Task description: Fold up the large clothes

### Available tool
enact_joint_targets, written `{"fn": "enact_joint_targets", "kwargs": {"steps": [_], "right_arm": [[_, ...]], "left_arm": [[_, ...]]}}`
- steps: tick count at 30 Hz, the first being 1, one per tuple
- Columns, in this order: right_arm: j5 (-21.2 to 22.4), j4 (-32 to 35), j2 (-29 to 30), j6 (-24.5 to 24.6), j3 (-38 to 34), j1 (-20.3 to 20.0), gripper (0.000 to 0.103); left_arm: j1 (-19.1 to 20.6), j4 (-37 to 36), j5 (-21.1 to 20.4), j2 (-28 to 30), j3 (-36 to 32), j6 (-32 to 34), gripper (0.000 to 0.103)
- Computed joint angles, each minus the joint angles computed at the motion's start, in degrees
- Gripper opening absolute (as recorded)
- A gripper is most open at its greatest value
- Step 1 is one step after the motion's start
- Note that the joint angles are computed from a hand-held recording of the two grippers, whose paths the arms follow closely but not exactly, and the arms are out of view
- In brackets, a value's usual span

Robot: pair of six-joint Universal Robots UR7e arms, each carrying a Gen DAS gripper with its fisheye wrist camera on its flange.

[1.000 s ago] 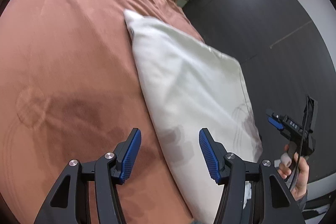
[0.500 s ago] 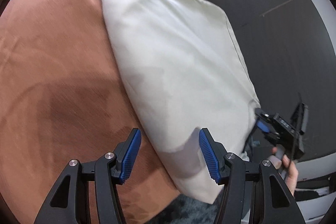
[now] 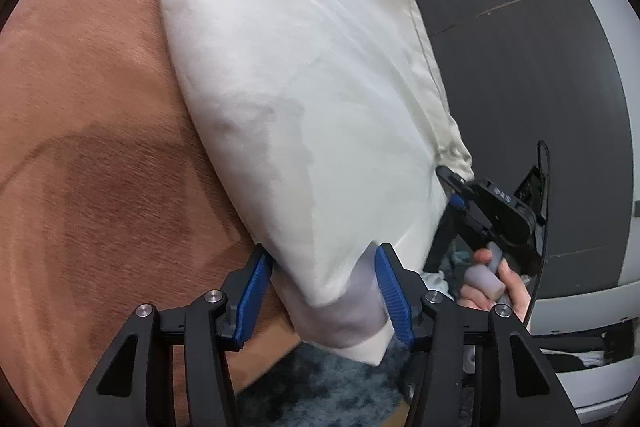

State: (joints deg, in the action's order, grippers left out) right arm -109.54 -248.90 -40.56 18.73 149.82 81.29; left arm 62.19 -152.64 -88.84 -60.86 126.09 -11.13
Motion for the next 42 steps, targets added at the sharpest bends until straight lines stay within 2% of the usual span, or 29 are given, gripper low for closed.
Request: {"fn": "enact_joint_targets", "kwargs": {"steps": [3,5,7,8,10,14,18,20,21,22,24,26,31,33,36,42], "right_arm": [[-2.92,2.6,-2.32,0.32,-0.6,1.25,0.023],[-5.14,6.39,-4.01,1.62,-0.62,2.48,0.03],[-9.71,8.68,-5.01,2.66,-0.35,5.58,0.036],[-10.6,9.33,-5.55,2.65,-0.04,6.51,0.038],[-12.26,10.01,-6.53,3.58,1.13,9.15,0.05],[-16.66,12.39,-8.69,6.03,2.7,15.1,0.054],[-20.75,15.78,-10.83,9.4,3.33,21.89,0.065],[-23.53,19.1,-12.15,11.9,3.19,26.32,0.066],[-23.86,19.26,-12.21,12.25,3.3,27.28,0.066],[-24.74,20.4,-12.62,13.39,3.22,29.35,0.069],[-26.96,23.21,-13.48,15.67,2.76,33.56,0.078],[-29.29,25.94,-14.0,17.26,1.97,37.26,0.08],[-33.71,34.42,-15.38,23.12,-0.35,45.69,0.085],[-36.37,39.8,-15.84,26.58,-1.58,48.63,0.086],[-38.38,45.17,-15.81,29.77,-3.28,52.16,0.092],[-40.7,56.04,-15.31,35.68,-7.19,58.22,0.093]], "left_arm": [[-1.36,0.67,-0.6,-0.89,1.41,0.85,0.055],[-2.86,0.32,1.78,-2.07,2.64,1.28,0.055],[-3.49,0.13,3.02,-3.35,3.6,0.84,0.055],[-4.1,-0.33,4.19,-4.49,4.33,0.68,0.055],[-5.07,-1.2,5.8,-6.08,5.14,0.77,0.055],[-6.41,-0.3,6.33,-10.63,6.54,-0.22,0.055],[-8.42,0.98,7.97,-15.7,8.04,-0.91,0.055],[-9.32,2.43,8.37,-18.69,8.68,-1.43,0.055],[-9.66,3.03,8.49,-19.93,8.95,-1.63,0.056],[-10.12,3.75,8.86,-21.44,9.22,-1.96,0.057],[-11.0,4.3,9.29,-23.43,9.49,-2.84,0.072],[-12.3,4.48,10.66,-26.35,10.49,-3.33,0.078],[-14.32,9.25,13.57,-34.7,11.76,-3.88,0.083],[-15.02,11.32,14.91,-38.1,12.03,-4.05,0.087],[-16.22,13.99,17.06,-43.77,12.85,-4.37,0.094],[-19.36,20.58,21.43,-54.47,13.57,-4.85,0.098]]}}
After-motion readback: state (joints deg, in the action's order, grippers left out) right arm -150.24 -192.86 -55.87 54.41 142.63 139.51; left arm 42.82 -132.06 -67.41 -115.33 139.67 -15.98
